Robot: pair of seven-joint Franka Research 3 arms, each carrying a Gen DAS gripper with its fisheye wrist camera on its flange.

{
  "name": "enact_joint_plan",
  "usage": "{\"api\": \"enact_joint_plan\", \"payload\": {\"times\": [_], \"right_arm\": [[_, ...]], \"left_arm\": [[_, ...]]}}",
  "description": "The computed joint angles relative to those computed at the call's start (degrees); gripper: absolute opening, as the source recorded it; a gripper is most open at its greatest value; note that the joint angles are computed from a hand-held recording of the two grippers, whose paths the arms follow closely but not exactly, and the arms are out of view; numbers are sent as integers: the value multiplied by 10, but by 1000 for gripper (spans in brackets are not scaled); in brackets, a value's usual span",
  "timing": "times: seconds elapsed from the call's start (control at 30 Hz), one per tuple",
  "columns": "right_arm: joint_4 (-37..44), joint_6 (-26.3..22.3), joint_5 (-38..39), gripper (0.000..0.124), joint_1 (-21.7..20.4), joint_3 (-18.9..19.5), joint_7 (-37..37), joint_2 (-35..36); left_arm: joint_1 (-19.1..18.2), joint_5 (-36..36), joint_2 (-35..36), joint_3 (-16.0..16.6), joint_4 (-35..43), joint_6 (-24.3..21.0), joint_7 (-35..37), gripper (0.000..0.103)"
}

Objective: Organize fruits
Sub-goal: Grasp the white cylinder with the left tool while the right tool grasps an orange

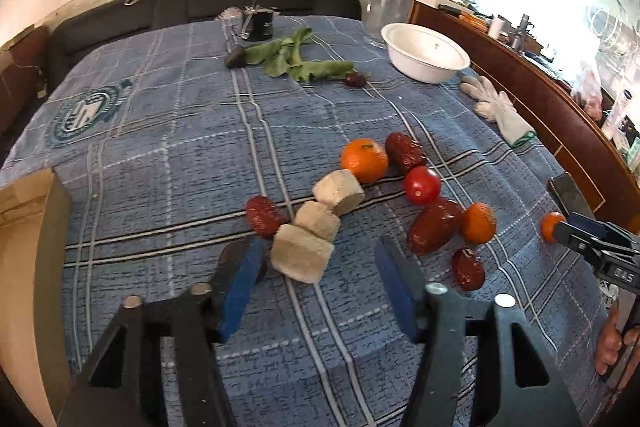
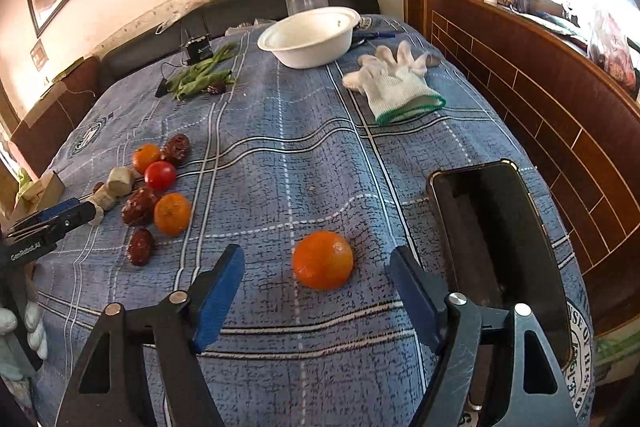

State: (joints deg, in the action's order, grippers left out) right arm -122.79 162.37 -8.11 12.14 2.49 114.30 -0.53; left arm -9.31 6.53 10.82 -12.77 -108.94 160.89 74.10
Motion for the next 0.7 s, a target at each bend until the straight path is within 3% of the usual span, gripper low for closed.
{"api": "enact_joint_plan", "payload": {"times": [0.1, 0.27, 0.33, 0.4, 0.43, 0.6, 0.7], "right_arm": [[10, -11, -3, 70, 1, -1, 4, 9], [15, -21, 6, 54, 5, -4, -2, 17], [14, -19, -6, 50, 6, -7, 10, 17], [12, -16, -1, 43, 6, -7, 7, 15], [10, -15, 6, 39, 5, -7, 2, 14], [-4, -2, 10, 36, 5, -4, 0, 1], [-20, 11, 25, 36, 4, 0, -13, -12]], "left_arm": [[-4, 19, 0, 6, -5, 9, -16, 50], [5, -8, 2, -2, -8, 24, -2, 50], [-16, 51, 2, 18, -6, 20, -37, 48], [-46, 154, 2, 49, 0, 5, -111, 30], [-49, 170, 0, 52, -1, 5, -120, 30], [0, 65, -13, 4, -23, 23, -46, 30], [0, 47, -33, 1, -47, 34, -29, 30]]}}
